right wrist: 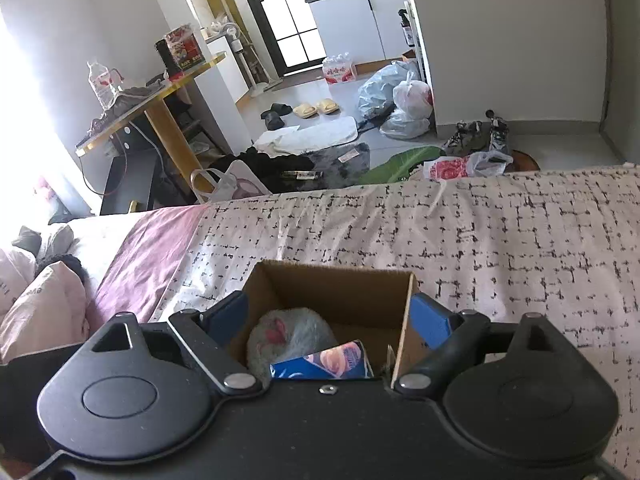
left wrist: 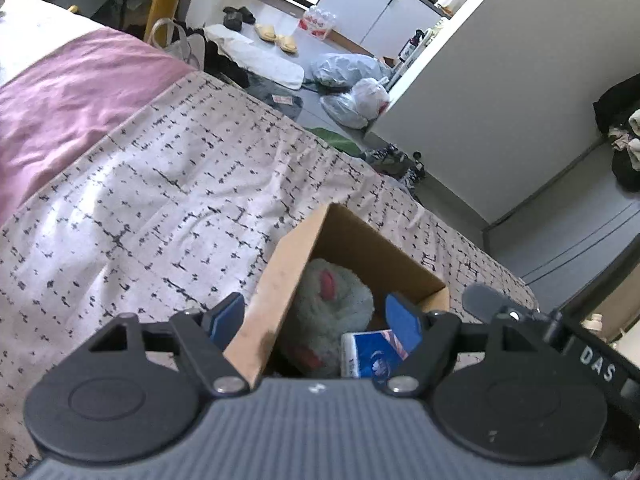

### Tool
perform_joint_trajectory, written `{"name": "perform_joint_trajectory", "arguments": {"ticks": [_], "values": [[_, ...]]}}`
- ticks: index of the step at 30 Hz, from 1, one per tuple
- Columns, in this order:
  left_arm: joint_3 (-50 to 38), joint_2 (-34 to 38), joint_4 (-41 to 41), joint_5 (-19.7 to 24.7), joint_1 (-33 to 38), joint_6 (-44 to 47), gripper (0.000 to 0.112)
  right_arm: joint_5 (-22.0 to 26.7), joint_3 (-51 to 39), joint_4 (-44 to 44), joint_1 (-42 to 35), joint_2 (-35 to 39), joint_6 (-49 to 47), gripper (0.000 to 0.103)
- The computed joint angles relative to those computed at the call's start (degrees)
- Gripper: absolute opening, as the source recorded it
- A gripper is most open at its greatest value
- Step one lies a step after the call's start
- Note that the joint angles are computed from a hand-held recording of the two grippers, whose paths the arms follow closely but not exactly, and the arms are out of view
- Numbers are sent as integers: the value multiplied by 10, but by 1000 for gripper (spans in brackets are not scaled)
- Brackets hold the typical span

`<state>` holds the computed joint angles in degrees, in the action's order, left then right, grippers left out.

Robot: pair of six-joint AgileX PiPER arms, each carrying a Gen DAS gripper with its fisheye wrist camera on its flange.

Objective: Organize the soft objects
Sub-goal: 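Open the left gripper dropping the burger while the right gripper drops the tissue pack into the box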

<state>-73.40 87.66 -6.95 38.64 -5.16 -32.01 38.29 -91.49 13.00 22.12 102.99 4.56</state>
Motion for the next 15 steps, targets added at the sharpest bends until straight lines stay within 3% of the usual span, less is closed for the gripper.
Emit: {"name": "perform_joint_trajectory", "arguments": {"ticks": [6, 15], "values": [[-7, 1, 16, 5, -12, -5, 78, -2, 55, 23, -22, -43, -6, 88], [-29, -3, 121, 42, -62, -51, 91, 29, 99, 18, -46, -103, -26, 95]]}}
